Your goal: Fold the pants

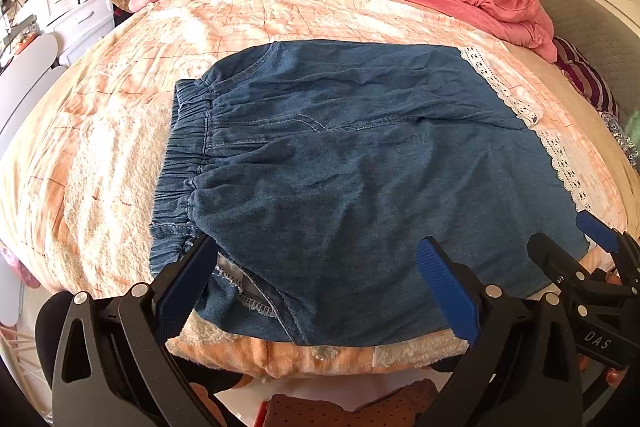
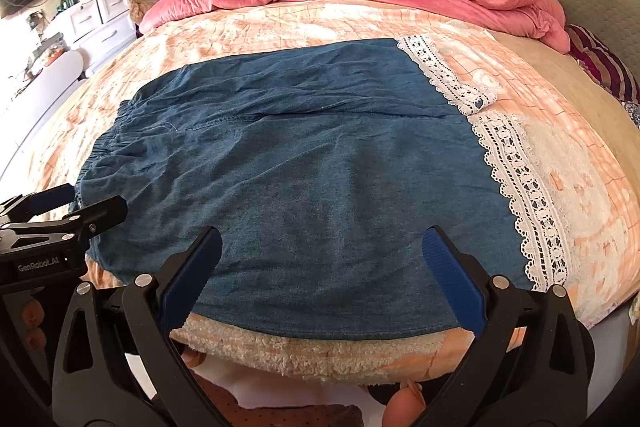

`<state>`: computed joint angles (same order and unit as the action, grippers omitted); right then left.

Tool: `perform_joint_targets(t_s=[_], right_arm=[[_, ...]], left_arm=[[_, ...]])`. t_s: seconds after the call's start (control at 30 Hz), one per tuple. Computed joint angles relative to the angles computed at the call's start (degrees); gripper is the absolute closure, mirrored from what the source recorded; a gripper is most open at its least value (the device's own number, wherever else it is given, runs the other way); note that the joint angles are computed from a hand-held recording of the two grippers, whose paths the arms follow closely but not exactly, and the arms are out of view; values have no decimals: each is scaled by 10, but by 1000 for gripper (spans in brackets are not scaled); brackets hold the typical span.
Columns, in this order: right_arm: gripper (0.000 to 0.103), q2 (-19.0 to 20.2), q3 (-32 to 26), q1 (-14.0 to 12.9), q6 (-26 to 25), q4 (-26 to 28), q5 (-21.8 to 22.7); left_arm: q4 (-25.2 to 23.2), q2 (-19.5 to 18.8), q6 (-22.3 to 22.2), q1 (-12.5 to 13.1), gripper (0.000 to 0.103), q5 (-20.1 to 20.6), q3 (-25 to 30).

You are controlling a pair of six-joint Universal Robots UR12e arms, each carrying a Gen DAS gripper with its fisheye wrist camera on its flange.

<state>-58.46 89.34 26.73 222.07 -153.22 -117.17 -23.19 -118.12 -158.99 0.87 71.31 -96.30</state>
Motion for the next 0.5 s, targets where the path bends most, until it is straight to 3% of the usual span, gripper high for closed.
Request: perform_joint_targets(t_s=[0.5], right_arm=[[8, -1, 0, 0, 5, 5, 4]], left_arm=[[3, 1, 5, 0, 4, 2, -1]])
